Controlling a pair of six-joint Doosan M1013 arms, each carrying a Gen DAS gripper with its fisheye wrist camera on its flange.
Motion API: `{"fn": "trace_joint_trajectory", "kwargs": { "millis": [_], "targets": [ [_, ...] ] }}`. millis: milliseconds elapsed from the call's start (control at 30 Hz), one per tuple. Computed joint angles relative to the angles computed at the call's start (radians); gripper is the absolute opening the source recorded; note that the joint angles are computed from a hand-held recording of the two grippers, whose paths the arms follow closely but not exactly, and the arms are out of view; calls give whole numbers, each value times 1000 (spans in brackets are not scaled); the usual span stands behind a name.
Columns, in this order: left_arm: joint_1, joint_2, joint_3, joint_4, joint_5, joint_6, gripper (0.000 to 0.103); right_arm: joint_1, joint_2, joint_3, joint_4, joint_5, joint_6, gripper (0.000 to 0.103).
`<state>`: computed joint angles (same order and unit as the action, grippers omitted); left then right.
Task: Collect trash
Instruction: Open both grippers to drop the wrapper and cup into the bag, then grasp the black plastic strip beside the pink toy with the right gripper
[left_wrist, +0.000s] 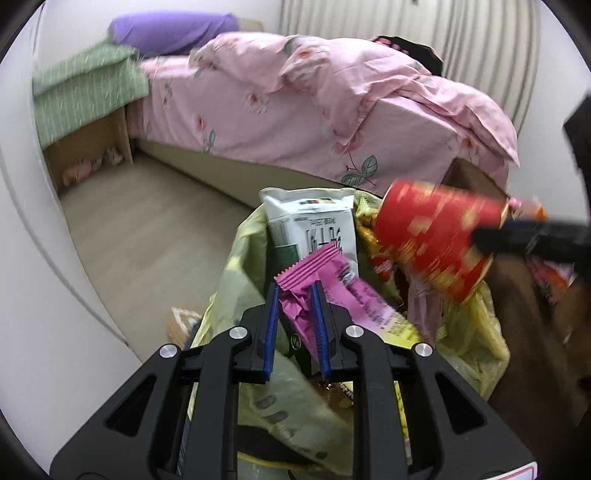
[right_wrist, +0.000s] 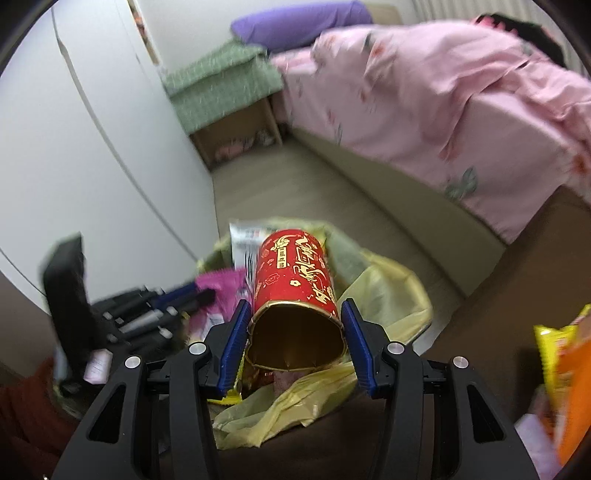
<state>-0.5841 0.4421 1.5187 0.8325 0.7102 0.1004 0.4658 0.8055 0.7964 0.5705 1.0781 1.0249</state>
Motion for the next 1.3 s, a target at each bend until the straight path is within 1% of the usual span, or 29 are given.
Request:
{"fn": "trace_joint_trajectory", "kwargs": {
  "millis": [33, 100, 133, 200, 267, 300, 400, 500, 533, 567, 633, 667, 800, 833, 900, 1000, 1033, 1100, 1133, 1167, 1233, 1300],
  "targets": [
    [4, -4, 4, -14, -9, 7, 17, 4, 8, -12, -7, 14, 5, 48],
    [1, -3, 4, -17, 0, 32, 17, 14, 35, -52, -37, 62, 22, 48],
    [-2, -2, 3, -18, 7, 47, 17, 20, 58, -90, -60, 106, 38, 48],
    [-2, -1, 4, -20, 0, 60, 16, 27, 74, -114, -87, 135, 47, 48],
    [3, -5, 11, -26, -27, 52, 16, 35, 85, -132, -127, 155, 49, 48],
    [6, -8, 15, -19, -42, 40, 16, 37, 84, -128, -134, 154, 48, 48],
    [13, -17, 24, -14, -79, 24, 16, 37, 57, -81, -127, 117, 9, 48],
    [24, -28, 32, -2, -121, -12, 17, 39, 14, -9, -134, 48, -37, 54],
    [31, -34, 37, -1, -147, -28, 25, 38, 9, -1, -128, 47, -50, 56],
    [37, -38, 40, -5, -167, -41, 38, 36, 4, 6, -121, 52, -66, 56],
    [44, -45, 45, -5, -189, -78, 52, 35, -14, 35, -122, 43, -96, 59],
    [44, -46, 44, -4, -188, -88, 54, 35, -20, 42, -123, 36, -104, 60],
    [30, -50, 24, 24, -139, -102, 55, 26, -75, 124, -95, -51, -145, 64],
    [24, -52, 19, 41, -127, -112, 55, 16, -95, 151, -63, -75, -154, 65],
    [14, -56, 12, 65, -113, -131, 56, 4, -109, 168, -37, -94, -152, 65],
    [-1, -54, -14, 82, -92, -121, 56, -20, -156, 230, 2, -168, -149, 66],
    [-5, -53, -20, 82, -88, -111, 56, -29, -175, 258, 18, -206, -157, 66],
    [-18, -45, -45, 81, -84, -76, 56, -42, -221, 326, 28, -324, -171, 72],
    [-25, -38, -60, 80, -91, -52, 56, -50, -255, 378, 29, -419, -193, 73],
    [-30, -30, -76, 74, -99, -23, 56, -55, -271, 406, 43, -461, -216, 72],
    [-41, -11, -109, 59, -112, 37, 56, -79, -298, 445, 69, -492, -251, 73],
    [-49, 10, -143, 27, -135, 101, 56, -96, -303, 447, 27, -481, -209, 73]
  ]
}}
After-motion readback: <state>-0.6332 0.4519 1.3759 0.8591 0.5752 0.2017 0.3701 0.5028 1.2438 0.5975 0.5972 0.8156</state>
